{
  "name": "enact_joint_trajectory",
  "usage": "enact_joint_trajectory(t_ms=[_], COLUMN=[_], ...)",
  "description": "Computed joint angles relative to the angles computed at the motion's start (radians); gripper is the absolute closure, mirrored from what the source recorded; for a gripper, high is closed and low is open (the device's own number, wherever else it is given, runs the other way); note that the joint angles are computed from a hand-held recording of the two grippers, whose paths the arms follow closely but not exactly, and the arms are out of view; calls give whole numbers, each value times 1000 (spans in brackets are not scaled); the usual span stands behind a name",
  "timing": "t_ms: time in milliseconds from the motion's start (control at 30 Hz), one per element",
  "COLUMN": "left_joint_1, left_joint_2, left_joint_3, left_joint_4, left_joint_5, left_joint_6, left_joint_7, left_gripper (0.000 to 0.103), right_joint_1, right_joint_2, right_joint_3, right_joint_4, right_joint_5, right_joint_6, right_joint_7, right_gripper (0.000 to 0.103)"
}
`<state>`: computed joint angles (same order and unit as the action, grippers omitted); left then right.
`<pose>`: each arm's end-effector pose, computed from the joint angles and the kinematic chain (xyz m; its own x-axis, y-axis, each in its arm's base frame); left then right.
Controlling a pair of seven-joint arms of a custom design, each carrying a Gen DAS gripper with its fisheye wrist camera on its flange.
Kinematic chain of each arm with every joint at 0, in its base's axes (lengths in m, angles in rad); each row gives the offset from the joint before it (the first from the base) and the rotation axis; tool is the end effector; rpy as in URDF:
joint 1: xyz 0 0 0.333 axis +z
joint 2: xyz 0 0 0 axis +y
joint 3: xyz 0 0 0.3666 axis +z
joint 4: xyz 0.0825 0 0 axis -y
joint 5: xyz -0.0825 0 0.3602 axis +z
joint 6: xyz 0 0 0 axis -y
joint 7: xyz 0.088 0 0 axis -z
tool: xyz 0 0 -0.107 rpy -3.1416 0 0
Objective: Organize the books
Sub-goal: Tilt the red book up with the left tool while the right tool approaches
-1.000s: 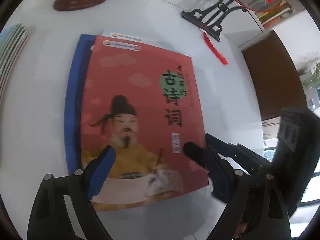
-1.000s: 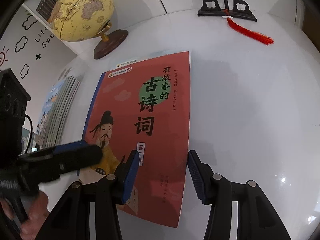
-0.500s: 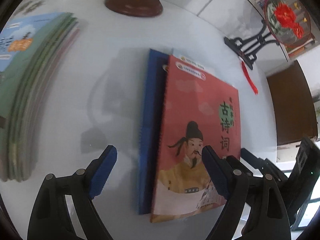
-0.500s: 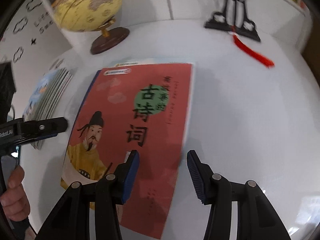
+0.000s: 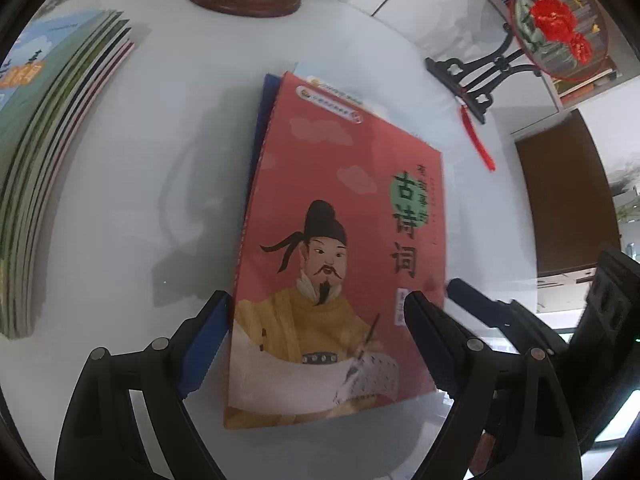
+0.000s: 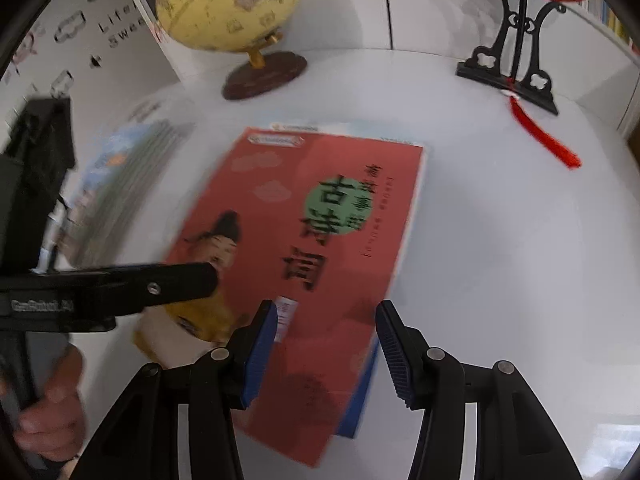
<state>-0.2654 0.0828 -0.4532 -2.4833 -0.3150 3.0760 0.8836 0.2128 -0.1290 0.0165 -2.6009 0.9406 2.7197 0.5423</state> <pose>0.3968 -0.3104 0.3849 0.2025 -0.8706 0.4483 -0.9179 -0.3284 -0.2230 0.4184 0.0674 0.3846 0.4579 -0.8543 -0.2460 -0.8395 -0.3245 -0.4358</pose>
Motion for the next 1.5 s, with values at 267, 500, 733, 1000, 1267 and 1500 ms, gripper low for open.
enact_joint_trajectory(t_ms=[267,500,733,1000,1267,1500], left_joint_1=[6,44,-46,8,89,34], left_joint_2=[15,61,17,38,49,37], left_joint_3=[-56,-86,97,47,-49,19], left_joint_4=[30,84,25,12,20,13], left_joint_5=[-62,25,327,345,286,367], left_joint_6=[28,45,-9,14,23,6], left_joint_7=[45,36,-294,-324,-258,-321], left_gripper=[18,18,18,18,18,17], right_joint_1=[-12,-41,-55,-63,-69,-60], right_joint_2=[38,48,39,75,74,75], right_joint_3=[3,-22,-29,-25,-22,-15], right_joint_4=[-12,15,18,55,69,76], right_joint_5=[-81,-22,20,64,59,44], right_joint_6=[109,8,2,-56,-75,-117], right_joint_7=[133,86,50,-3,-12,-27], right_gripper=[52,52,52,50,50,50])
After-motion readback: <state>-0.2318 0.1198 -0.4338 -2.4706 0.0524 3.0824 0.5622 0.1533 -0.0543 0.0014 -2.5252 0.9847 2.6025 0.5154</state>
